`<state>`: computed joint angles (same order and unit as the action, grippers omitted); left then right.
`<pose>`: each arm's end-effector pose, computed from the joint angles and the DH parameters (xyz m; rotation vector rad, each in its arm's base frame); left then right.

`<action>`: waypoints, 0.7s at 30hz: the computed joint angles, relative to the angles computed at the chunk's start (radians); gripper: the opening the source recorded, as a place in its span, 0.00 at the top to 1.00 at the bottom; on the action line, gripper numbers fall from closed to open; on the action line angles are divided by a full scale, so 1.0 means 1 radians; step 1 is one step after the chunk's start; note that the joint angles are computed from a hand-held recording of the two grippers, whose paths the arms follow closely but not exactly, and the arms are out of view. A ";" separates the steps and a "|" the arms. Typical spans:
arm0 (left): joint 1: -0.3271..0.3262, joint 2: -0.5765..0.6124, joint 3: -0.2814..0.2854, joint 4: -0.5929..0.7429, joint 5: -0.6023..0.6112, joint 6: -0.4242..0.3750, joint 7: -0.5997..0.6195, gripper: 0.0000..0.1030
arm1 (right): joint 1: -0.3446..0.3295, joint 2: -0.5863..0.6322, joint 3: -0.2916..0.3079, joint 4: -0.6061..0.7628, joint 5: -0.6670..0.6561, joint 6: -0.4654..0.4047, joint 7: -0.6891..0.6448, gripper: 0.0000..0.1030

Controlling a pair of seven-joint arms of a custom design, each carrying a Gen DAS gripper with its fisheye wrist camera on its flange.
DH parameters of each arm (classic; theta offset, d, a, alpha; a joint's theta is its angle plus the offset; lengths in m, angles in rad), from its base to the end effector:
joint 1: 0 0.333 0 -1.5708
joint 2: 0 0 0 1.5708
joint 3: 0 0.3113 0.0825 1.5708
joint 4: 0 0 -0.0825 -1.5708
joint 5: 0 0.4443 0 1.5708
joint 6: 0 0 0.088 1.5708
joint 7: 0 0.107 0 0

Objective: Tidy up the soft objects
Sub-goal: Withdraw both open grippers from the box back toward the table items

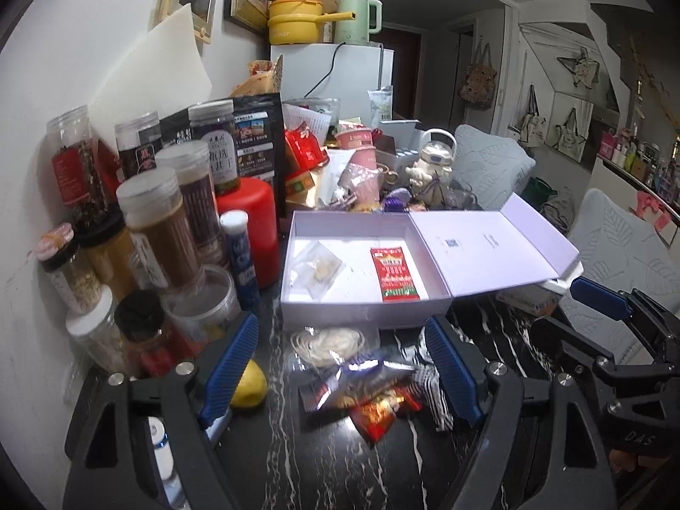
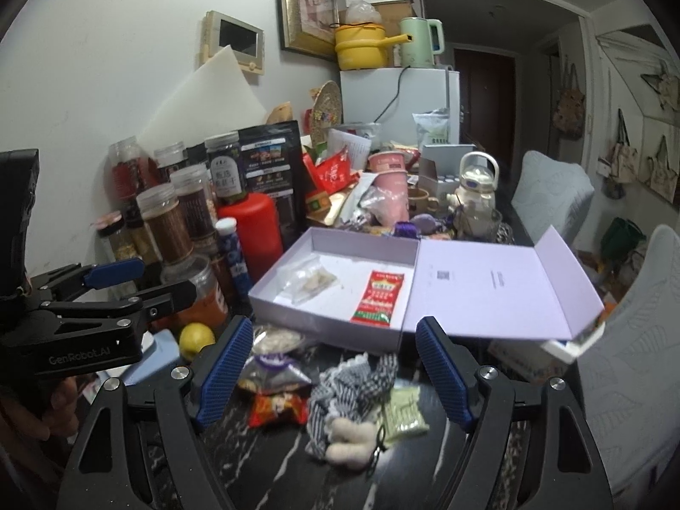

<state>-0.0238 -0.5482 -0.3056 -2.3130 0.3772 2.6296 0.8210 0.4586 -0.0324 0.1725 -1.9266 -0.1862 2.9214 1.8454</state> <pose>0.4684 -0.1947 0.6174 -1.7761 1.5405 -0.8428 0.5226 0.3980 0.6024 -1.8678 1.0848 -0.5479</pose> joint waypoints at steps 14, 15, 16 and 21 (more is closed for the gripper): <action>-0.089 -0.046 0.029 -0.134 -0.126 0.037 0.041 0.21 | 0.019 -0.094 0.007 -0.180 0.078 0.020 -0.031 0.22; -0.083 -0.045 0.020 -0.138 -0.131 0.034 0.027 0.21 | 0.017 -0.095 0.009 -0.188 0.080 0.023 -0.032 0.22; -0.085 -0.040 0.016 -0.141 -0.139 0.029 0.019 0.21 | 0.014 -0.098 0.011 -0.197 0.079 0.027 -0.032 0.22; -0.128 0.000 0.042 -0.148 -0.201 0.052 0.040 0.22 | 0.033 -0.091 -0.012 -0.223 0.184 0.022 -0.118 0.22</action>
<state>-0.1521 -0.5478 -0.2632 -2.4613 0.1762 2.6813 0.8611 0.4919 -0.1236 0.1603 -2.1498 -0.0026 2.9431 1.7276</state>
